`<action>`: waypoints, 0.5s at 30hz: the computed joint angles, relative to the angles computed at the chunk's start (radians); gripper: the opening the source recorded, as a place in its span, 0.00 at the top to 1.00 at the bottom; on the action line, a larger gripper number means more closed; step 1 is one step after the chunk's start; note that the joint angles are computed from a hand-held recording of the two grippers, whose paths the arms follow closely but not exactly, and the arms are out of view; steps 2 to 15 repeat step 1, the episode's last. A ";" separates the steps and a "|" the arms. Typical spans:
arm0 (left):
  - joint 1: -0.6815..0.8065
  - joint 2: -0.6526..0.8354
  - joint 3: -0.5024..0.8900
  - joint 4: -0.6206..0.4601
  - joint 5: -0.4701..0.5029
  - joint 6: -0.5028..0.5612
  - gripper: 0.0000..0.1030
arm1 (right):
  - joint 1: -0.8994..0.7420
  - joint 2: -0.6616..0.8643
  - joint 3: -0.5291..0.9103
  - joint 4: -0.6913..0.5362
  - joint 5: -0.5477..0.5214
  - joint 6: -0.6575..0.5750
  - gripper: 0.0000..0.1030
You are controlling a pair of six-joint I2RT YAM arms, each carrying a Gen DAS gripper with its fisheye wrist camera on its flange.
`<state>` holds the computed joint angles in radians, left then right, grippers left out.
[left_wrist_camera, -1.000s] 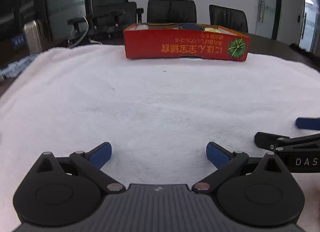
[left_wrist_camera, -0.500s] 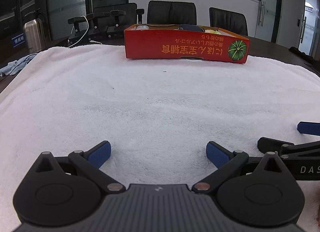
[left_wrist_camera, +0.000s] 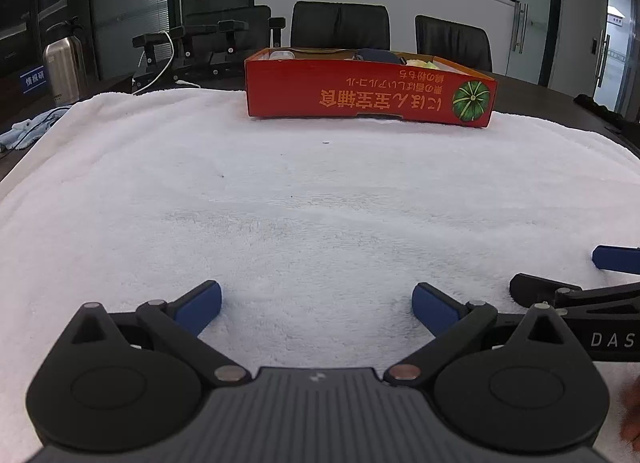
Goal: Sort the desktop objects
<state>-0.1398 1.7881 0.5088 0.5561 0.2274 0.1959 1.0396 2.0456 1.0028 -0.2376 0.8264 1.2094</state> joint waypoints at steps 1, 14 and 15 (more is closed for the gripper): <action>0.000 0.000 0.000 0.000 0.000 0.001 0.00 | 0.000 -0.002 -0.003 0.003 -0.001 -0.003 0.00; 0.000 0.000 0.000 0.000 0.000 0.001 0.00 | 0.000 -0.002 -0.003 0.003 -0.001 -0.003 0.00; 0.000 0.000 0.000 0.000 0.000 0.001 0.00 | 0.000 -0.002 -0.003 0.003 -0.001 -0.003 0.00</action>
